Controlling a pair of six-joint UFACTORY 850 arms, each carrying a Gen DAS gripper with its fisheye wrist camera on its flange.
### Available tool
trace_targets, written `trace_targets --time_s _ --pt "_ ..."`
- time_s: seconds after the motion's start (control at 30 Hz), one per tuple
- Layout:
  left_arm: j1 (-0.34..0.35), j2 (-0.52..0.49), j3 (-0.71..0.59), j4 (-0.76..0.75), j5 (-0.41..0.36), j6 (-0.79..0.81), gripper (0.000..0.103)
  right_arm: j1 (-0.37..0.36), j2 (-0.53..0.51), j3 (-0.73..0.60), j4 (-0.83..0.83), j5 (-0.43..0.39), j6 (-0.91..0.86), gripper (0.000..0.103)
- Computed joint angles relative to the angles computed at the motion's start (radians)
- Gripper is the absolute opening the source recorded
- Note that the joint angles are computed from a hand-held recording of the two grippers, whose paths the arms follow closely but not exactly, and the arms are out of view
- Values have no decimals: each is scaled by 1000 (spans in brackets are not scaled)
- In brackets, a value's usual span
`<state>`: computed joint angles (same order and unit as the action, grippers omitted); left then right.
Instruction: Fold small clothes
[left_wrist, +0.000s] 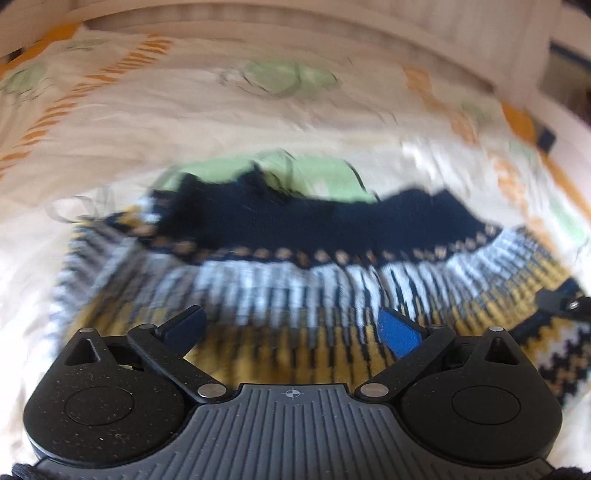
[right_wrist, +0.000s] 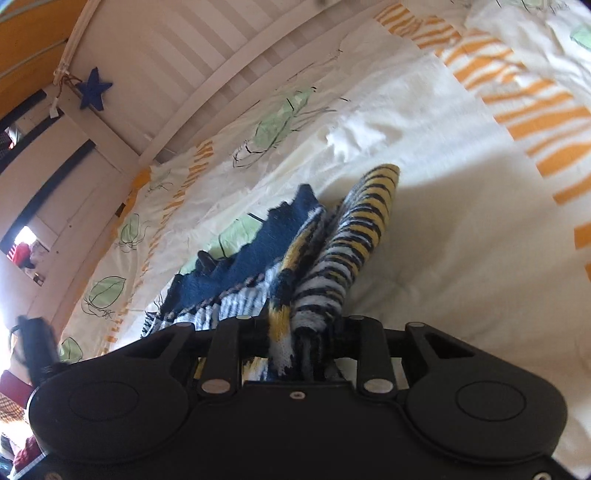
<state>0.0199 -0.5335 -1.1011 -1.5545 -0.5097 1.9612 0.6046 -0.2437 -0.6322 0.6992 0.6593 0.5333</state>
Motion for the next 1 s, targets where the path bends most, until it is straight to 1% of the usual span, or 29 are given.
trace_targets --time_s 0.07,0.1,0.2,0.23,0.27,0.3,0.33,0.4,0.5,0.57,0.63,0.77,0.83,0.87,0.93,1.0 --pt "43 32 28 -38 -26 56 101 11 3 -25 65 -15 -72 37" --pt "61 52 48 -80 -18 108 101 17 3 -39 93 -22 -105 37" --pt "96 106 109 -270 62 313 101 34 0 -89 172 -45 -225 37" --pt "107 114 120 -324 80 375 101 39 -3 -109 200 -53 -273 37" --pt "123 117 124 -342 85 406 101 46 -9 -133 227 -61 -321 37" --pt "143 113 122 -320 74 394 101 51 -16 -158 247 -69 -362 37" --pt "168 100 106 -260 52 341 101 58 -24 -181 265 -75 -401 37" --pt "213 69 65 -122 5 185 101 74 -48 -240 303 -89 -483 37" --pt "252 22 12 -2 -33 10 101 90 -101 -338 320 -119 -565 37" --pt "271 -4 -18 51 -56 -61 101 95 -149 -408 301 -139 -576 37" --pt "286 -16 -35 85 -73 -101 101 98 -204 -482 281 -163 -585 37" --pt "310 -20 -56 101 -94 -133 101 105 -339 -646 318 -237 -666 37" --pt "320 -23 -66 100 -101 -143 101 111 -408 -727 407 -275 -773 37" --pt "324 -24 -71 105 -108 -152 101 118 -435 -764 481 -288 -854 37" --pt "329 -34 -86 110 -113 -170 101 131 -473 -808 594 -290 -982 37" --pt "332 -37 -93 109 -111 -180 101 142 -498 -834 660 -279 -1057 37"
